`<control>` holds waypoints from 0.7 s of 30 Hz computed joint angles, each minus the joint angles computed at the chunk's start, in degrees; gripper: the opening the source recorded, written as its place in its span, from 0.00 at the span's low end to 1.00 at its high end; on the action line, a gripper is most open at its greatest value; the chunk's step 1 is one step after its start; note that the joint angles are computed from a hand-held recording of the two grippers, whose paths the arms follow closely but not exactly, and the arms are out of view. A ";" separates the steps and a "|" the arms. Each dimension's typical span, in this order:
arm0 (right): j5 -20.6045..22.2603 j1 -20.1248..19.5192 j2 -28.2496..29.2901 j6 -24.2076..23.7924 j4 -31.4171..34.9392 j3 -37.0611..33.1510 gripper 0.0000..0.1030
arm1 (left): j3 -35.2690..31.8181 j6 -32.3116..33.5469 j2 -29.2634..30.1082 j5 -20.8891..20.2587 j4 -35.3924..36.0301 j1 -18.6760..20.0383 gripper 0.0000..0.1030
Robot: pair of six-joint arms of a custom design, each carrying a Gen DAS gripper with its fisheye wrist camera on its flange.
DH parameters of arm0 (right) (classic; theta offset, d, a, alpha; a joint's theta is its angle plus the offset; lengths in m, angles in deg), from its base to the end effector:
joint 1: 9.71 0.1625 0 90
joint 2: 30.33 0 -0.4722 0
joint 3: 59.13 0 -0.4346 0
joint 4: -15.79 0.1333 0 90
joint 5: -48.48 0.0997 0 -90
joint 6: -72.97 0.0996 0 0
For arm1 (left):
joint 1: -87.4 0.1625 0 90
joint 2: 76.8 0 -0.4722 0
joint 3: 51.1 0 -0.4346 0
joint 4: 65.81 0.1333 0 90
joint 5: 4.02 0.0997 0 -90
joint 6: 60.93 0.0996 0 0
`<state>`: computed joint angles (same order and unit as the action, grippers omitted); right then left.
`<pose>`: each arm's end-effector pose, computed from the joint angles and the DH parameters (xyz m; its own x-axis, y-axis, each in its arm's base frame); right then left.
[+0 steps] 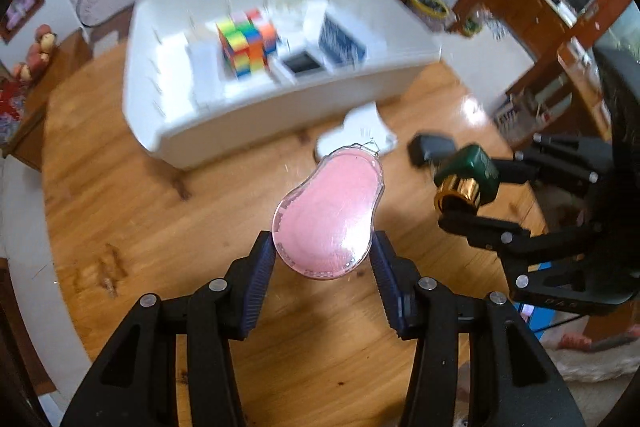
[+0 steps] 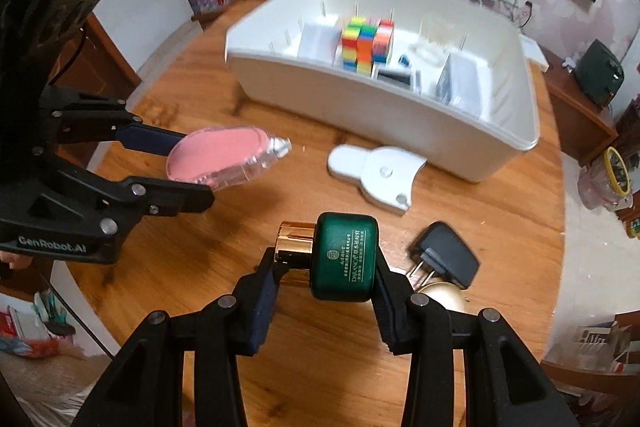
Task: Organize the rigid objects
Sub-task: 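Carry the pink case and green bottle into the bin and open both grippers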
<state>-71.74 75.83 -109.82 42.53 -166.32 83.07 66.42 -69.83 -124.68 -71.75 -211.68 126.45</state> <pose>0.0507 -0.4197 0.2145 -0.7605 -0.1697 0.6268 -0.3683 0.9077 -0.2011 -0.3138 -0.4748 -0.0080 -0.6235 0.6715 -0.4005 0.6658 0.7245 0.1782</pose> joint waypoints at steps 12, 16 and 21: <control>-2.65 6.69 -4.88 4.70 4.62 -8.38 0.42 | -10.77 1.53 -1.34 7.03 -1.14 -0.64 0.51; -6.17 8.51 -3.15 5.13 4.52 -13.78 0.42 | -15.12 3.04 1.14 9.82 -1.04 0.12 0.51; -8.56 8.86 1.19 5.07 3.80 -21.18 0.42 | -21.54 4.17 5.55 11.92 0.75 2.26 0.51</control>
<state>-80.30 84.69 -108.62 47.59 -162.52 61.89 44.88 -65.66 -119.13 -59.84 -210.93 128.71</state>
